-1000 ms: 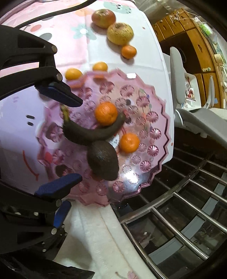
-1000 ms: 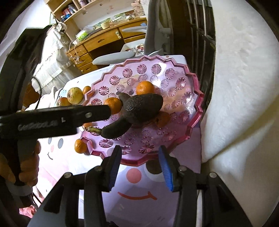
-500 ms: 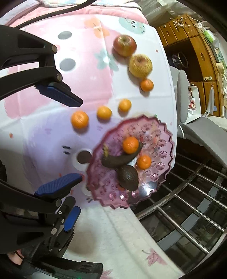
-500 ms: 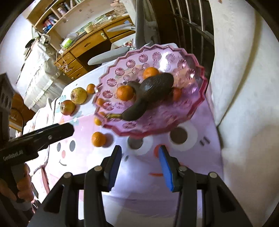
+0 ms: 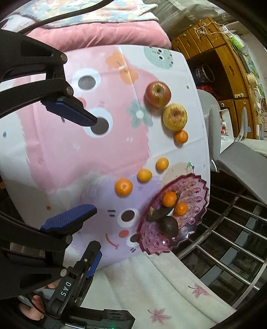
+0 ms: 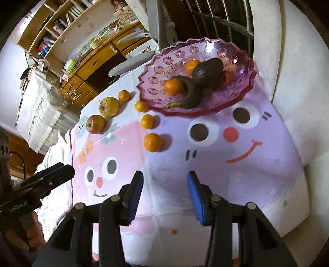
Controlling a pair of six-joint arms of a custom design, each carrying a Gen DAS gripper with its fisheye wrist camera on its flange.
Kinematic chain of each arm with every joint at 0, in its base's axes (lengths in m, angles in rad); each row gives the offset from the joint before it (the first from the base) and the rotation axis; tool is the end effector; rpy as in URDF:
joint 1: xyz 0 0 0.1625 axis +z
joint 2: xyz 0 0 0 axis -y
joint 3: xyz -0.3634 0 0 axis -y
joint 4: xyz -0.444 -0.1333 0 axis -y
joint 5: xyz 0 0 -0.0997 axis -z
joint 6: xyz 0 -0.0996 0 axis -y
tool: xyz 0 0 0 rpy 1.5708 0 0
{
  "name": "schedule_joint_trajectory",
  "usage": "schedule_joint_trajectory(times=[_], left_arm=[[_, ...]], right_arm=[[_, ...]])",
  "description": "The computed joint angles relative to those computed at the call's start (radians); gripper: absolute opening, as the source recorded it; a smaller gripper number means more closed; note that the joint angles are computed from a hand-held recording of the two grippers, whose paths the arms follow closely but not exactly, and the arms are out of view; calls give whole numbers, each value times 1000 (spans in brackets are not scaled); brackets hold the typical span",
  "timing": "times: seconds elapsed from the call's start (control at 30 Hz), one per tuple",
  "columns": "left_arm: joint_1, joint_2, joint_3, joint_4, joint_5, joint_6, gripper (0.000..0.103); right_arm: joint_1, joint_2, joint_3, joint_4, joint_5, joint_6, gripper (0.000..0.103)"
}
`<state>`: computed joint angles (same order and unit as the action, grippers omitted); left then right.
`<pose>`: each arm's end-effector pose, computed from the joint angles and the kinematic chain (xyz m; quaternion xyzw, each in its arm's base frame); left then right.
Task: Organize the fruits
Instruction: 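Move both tools back toward the tangerines on the tablecloth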
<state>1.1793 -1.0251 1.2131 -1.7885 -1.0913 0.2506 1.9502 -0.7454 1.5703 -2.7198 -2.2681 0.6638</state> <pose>-0.1117 -0.7405 0.3048 0.3032 0.9228 -0.0311 0.2358 0.3189 -0.6126 0.0422 -0.1860 -0.9103 0.2995 0.2168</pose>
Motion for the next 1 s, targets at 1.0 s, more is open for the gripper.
schedule_joint_trajectory(times=[1.0], left_arm=[[39,428,-506,254,9,46,77]], right_arm=[[-34,234,-218,-102,-65,-413,45]])
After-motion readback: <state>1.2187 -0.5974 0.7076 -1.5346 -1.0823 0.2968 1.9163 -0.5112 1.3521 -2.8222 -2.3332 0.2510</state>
